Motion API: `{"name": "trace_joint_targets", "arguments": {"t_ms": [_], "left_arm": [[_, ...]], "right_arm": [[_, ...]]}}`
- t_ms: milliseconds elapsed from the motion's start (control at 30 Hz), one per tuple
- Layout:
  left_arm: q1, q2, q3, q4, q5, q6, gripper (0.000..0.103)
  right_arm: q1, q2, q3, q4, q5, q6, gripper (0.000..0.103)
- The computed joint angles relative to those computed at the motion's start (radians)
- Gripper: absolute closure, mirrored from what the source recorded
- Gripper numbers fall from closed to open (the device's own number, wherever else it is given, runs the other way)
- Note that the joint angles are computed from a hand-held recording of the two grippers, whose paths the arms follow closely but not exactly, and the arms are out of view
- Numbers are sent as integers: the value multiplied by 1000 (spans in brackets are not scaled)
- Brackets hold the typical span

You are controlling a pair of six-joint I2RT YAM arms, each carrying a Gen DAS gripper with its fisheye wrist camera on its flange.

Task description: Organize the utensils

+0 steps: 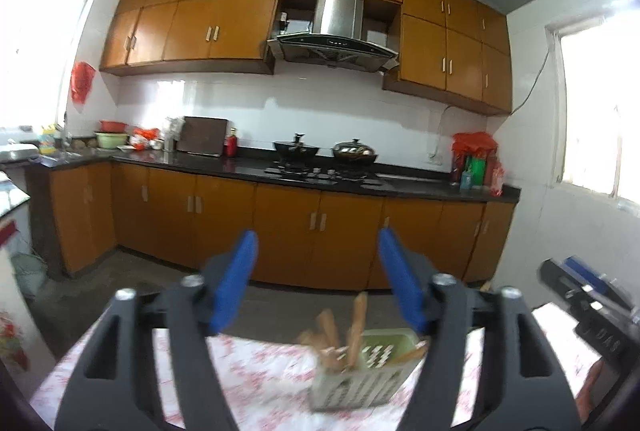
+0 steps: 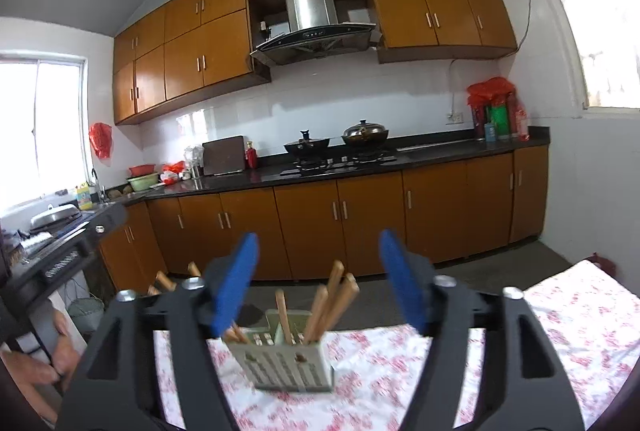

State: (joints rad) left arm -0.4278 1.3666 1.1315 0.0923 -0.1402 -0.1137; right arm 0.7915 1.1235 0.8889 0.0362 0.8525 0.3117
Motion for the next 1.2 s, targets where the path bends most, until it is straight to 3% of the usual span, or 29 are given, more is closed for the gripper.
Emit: {"name": "trace_joint_targets", "arguments": {"t_ms": [33,100,167,267,400,500,667,967,1200], "left_arm": [[3,-49,-53,-1,-10,16,24],[11,-139,-148,-11,-17,45,10],[16,-232,-253,-7,-29,72,4],[9,-363,-407,-7,-76,102,4],[8,-492,-546,-44,-102,92,4],[5,-570,-619,-79,-88,88,4],[-88,-636,-692,-105,-156,103,4],[-121,-650,-765,-107,-132,76,4],[-88,-639,-791,-113,-94,24,4]], "right_arm": [[30,-14,-13,-16,35,7,19],[102,-37,-43,-51,112,31,9],[164,-43,-65,-84,179,60,2],[251,-19,-71,-178,258,153,2],[330,58,-28,-451,304,437,2],[360,110,-17,-582,306,591,2],[424,194,-24,-733,290,811,2],[513,279,-37,-875,356,1103,2],[523,297,-35,-870,316,1094,2]]}}
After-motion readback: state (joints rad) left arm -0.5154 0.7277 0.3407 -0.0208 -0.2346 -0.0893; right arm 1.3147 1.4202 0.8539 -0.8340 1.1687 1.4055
